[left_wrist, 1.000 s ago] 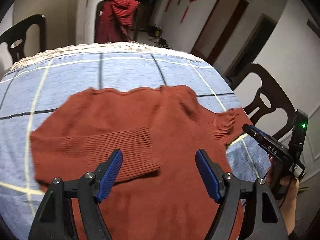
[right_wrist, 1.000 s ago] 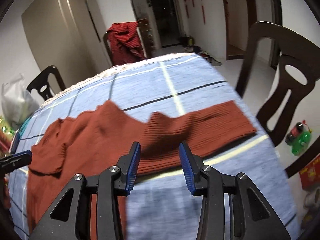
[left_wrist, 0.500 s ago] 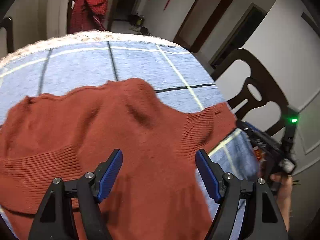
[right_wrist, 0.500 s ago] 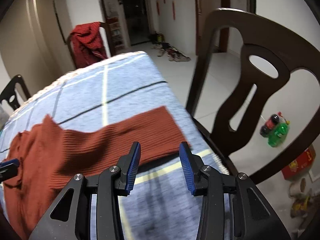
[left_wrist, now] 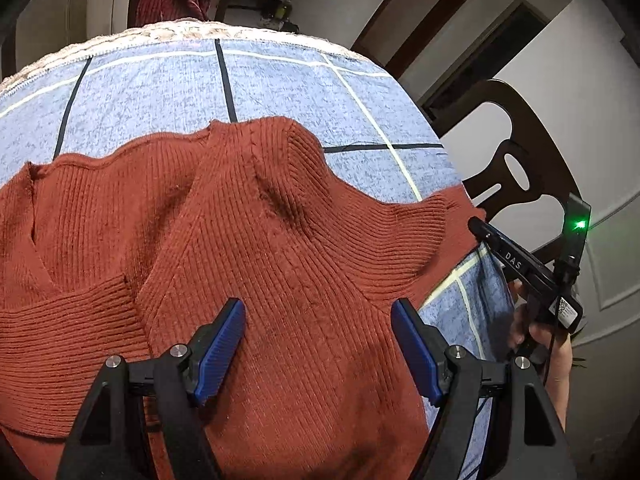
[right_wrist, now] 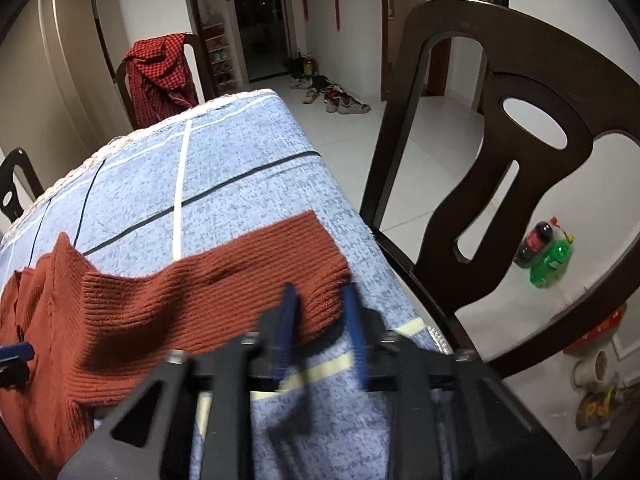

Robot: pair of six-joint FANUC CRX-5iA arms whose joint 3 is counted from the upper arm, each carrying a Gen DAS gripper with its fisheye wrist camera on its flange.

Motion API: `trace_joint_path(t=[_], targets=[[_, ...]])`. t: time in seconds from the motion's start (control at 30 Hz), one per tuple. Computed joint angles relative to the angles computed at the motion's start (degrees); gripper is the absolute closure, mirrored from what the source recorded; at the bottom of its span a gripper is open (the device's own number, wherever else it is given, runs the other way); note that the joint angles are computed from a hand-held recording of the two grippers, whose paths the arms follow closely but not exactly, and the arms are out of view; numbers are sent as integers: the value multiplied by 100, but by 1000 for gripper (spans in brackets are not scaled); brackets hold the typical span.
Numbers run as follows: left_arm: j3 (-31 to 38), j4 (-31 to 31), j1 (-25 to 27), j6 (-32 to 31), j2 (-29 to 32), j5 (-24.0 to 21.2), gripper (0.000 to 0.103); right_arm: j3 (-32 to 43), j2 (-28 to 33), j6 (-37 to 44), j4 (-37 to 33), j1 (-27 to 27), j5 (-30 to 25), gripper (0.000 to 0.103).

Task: Fold small clothes
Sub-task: 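Open the right gripper to release the sleeve on the sweater, then grasp the other sleeve cuff with the left gripper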

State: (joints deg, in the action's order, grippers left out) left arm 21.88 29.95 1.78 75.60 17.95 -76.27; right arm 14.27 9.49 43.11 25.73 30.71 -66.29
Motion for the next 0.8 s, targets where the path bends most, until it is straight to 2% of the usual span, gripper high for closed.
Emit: trace_joint_path(t=[0.07, 0.17, 0.3, 0.4, 0.47, 0.57, 0.67, 0.8], targets=[[40, 3, 9, -12, 30, -73, 26, -32, -6, -33, 77, 38, 77, 92], [52, 49, 36, 6, 70, -183, 26, -275, -201, -161, 177, 90, 507, 93], [67, 81, 23, 57, 120, -230, 26, -436, -467, 97, -179, 93, 1110, 93], [-6, 233, 40, 142, 124, -164, 26, -422, -576, 667, -637, 156, 1373, 93], [-95, 473, 62, 158, 124, -86, 26, -336, -592, 1248, -1075, 207, 1456, 93], [-150, 1080, 78, 212, 263, -129, 26, -390, -631, 1543, -1232, 311, 1580, 93], [157, 885, -99, 340, 361, -86, 26, -423, -662, 1770, -1429, 337, 1620, 93], [379, 1280, -244, 520, 615, -187, 27, -509, -756, 2013, -1639, 312, 1597, 92]])
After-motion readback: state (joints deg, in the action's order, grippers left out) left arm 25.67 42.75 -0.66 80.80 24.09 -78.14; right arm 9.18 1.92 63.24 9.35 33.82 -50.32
